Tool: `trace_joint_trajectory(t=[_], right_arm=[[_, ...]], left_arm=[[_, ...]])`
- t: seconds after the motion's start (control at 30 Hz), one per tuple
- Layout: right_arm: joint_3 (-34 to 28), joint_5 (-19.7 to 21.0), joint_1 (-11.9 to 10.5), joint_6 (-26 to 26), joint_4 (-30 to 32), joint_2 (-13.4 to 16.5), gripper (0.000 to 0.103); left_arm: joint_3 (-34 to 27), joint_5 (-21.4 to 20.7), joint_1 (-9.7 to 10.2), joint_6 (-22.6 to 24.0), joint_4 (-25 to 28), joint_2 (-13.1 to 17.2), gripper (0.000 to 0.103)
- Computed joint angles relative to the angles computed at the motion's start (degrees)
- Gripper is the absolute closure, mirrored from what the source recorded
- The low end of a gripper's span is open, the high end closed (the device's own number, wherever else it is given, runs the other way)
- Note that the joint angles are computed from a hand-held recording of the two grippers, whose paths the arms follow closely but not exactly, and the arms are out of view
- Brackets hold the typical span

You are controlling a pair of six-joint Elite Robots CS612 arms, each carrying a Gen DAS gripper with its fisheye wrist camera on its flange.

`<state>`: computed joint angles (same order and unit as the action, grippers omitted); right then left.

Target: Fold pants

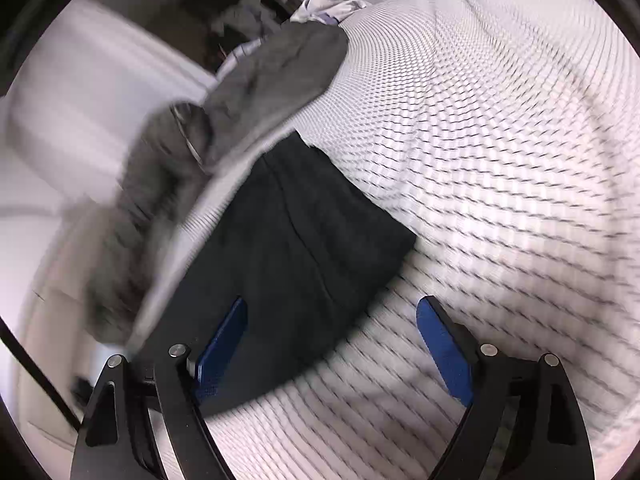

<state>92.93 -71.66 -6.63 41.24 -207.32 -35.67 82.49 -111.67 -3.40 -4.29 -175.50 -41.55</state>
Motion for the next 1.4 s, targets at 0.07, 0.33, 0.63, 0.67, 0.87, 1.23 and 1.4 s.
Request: trace_joint_trajectory(t=[0.07,0.33,0.63,0.67,0.87,1.23,1.4], right_arm=[[-2.0,-1.5,0.5,1.7,-0.2,1.1,0.022],[-6.4,-7.0,4.2,-3.4,2.3,-0.3,0.085],[-21.1,-2.6,12.5,-23.4,15.4,2.1,0.086],[-21.9,-2.1,13.3,-25.2,16.7,2.3,0.086],[-39.2,1.6,18.8,-36.9,31.8,9.6,0.085],[-35.7,1.1,19.0,-37.6,38.5,10.0,0.035],[-28.1,-5.6,16.9,-30.8,34.4,7.3,0.034]], left_arm=[[-0.5,0.3,0.14,-0.5,0.3,0.3,0.021],[-0.9,1.6,1.66,-4.1,-2.0,0.6,0.021],[-1.0,2.1,4.91,-7.8,-5.4,0.6,0.021],[-1.0,2.5,5.22,-8.3,-5.5,0.6,0.021],[-2.1,3.3,8.10,-13.6,-5.4,1.7,0.021],[-4.6,-1.1,8.97,-9.7,0.0,3.1,0.022],[-5.4,5.0,6.14,0.1,7.6,3.0,0.054]])
